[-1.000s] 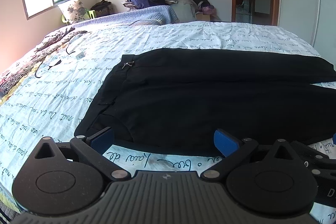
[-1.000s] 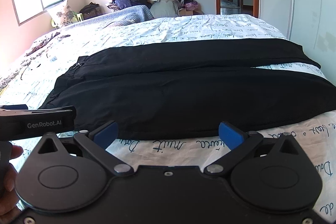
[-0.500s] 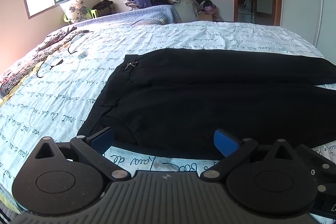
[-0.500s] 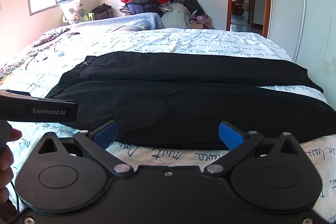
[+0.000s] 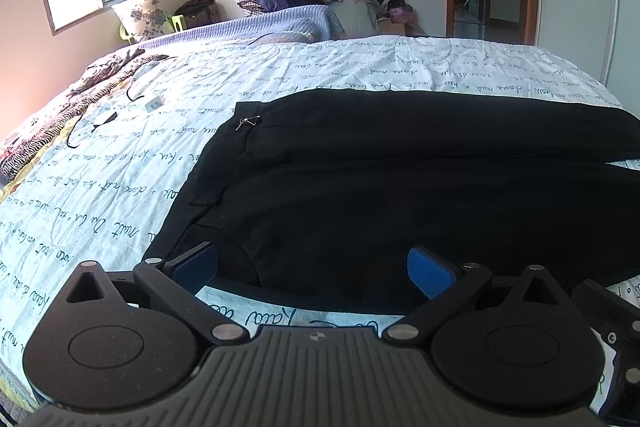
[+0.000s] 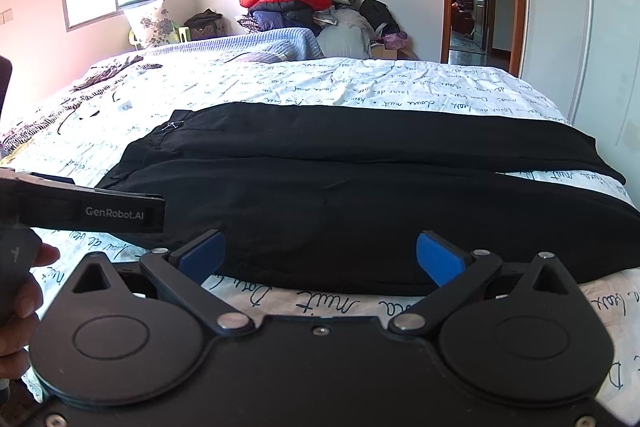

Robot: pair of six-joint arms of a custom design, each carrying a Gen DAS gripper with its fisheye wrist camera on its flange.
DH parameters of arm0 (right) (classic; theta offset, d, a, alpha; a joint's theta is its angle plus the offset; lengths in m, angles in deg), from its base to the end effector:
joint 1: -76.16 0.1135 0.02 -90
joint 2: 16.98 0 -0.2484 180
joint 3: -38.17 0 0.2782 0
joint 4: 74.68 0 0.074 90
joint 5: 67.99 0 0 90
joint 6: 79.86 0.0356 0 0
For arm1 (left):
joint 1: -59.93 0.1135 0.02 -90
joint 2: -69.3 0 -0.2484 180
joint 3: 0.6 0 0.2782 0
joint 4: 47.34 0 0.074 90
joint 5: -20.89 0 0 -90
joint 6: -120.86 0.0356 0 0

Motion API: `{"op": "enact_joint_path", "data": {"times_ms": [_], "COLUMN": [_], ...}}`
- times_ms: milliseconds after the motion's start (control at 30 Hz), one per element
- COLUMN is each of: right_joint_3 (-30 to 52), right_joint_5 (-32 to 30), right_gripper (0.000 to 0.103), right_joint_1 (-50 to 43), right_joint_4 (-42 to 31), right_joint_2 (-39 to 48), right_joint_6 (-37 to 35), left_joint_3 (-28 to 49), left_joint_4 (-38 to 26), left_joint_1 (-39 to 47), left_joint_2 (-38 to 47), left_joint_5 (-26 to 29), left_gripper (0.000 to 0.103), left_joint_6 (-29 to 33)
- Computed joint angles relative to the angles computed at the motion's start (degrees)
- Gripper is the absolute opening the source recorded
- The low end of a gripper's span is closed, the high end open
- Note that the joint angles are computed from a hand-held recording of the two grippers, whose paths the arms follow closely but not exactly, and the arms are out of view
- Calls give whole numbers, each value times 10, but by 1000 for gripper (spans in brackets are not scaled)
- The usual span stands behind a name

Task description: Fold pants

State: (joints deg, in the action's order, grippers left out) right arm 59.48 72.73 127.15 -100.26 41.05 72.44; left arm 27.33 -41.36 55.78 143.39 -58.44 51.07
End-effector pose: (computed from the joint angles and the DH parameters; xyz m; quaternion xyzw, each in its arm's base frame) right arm 0.1198 0.1041 0.0724 0.1885 0.8630 -0.0480 0.4663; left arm 0.2268 -0.0231 0.0814 0.2288 0.8745 -0.0249 0.4270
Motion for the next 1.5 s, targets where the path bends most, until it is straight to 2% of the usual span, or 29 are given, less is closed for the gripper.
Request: {"op": "enact_joint_path", "data": {"times_ms": [500,700,800,867,933,1000,1100,1200,1267,1400,1500], "right_joint_3": [14,4,-6,-14,-23,-24,35,149,234,395,513], "right_joint_5": [21,18,9,-6,-45,-118,-314,-471,-539,-639,-717], "right_gripper": [103,103,103,103,103,103,103,103,103,102,102], "right_joint_1": [0,-7,-25,-52,-107,-193,-365,-483,-525,-573,-594], "right_joint_4": [28,51,71,101,154,222,311,343,336,333,300], "right_joint_2": [36,14,-11,-31,-54,-56,51,221,322,494,595], "right_joint_6": [-69,-115,-168,-243,-353,-464,-581,-637,-669,-694,-713], "left_joint_3": [35,47,56,67,89,139,256,406,510,765,935], "left_joint_4": [18,25,25,22,12,-14,-62,-129,-170,-313,-384], "left_joint_1": [-13,-17,-18,-14,0,18,42,52,54,60,60], "left_joint_2": [64,83,94,102,113,146,228,330,401,561,669], "left_joint_5": [-13,-18,-15,-7,20,54,77,70,61,74,94], "left_gripper": [102,102,102,102,103,103,103,103,103,102,102], "left_joint_6": [-10,-9,-7,7,30,58,77,86,84,105,132]}}
